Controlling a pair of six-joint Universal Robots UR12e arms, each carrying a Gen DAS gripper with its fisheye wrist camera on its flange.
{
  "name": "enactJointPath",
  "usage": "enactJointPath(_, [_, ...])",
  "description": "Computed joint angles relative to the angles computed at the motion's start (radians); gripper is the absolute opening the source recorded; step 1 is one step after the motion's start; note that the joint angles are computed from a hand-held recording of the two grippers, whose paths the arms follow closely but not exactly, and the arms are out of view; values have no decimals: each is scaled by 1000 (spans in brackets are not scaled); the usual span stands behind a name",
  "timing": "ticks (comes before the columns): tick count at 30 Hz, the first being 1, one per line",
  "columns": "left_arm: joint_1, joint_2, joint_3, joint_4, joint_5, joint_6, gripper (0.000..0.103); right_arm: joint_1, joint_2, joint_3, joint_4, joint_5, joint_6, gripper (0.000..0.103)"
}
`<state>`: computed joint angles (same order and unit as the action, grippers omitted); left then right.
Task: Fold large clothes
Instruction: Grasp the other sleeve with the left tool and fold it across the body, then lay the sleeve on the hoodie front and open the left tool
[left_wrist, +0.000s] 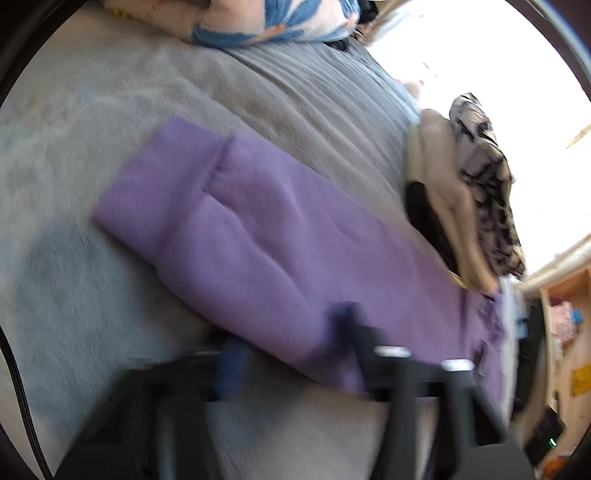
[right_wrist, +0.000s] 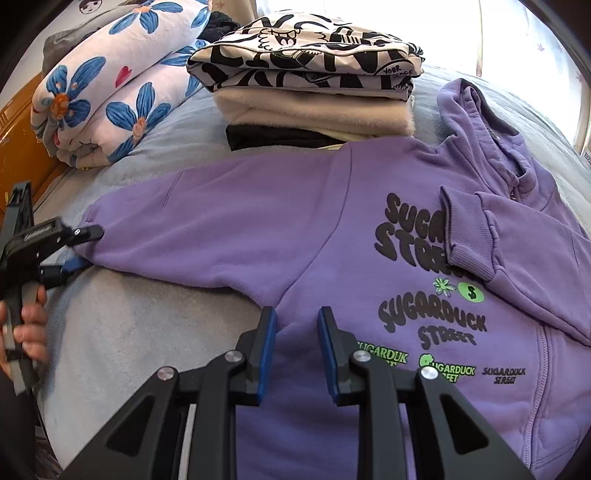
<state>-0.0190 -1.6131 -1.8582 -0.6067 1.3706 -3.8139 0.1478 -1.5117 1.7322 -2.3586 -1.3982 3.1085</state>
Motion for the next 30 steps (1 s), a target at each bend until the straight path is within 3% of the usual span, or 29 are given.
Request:
enactJointPath(2, [-18,-13,24,-31,54,-9,10,-7,-3,3,2,15,0,23])
enactJointPath(6, [-106,-27,85,-71,270,33,7,-27,-19,17,-2,40,11,23])
enactJointPath(10, [-187,-33,138,-5,323,99,6,-59,-47,40,-14,53,25,23])
enactJointPath(14, [-269,-62,208,38,319,186,6,-105,-84,73,-28,62,51,23])
enactJointPath(20, [-399,-164,356,18,280,313,6,-206,-153,134,-35,75,93,23])
enactJointPath(24, [-463,-254,457,-38,249,340,6,-281,-190,170,-22,76,113,23])
enactJointPath(28, [-522,-340,541,-148,281,359,7,-356,-212,199,12,96,144,24])
enactJointPath(30, [-542,-372,566,-210,306,363,12,-378,-217,208,24,106,149,24])
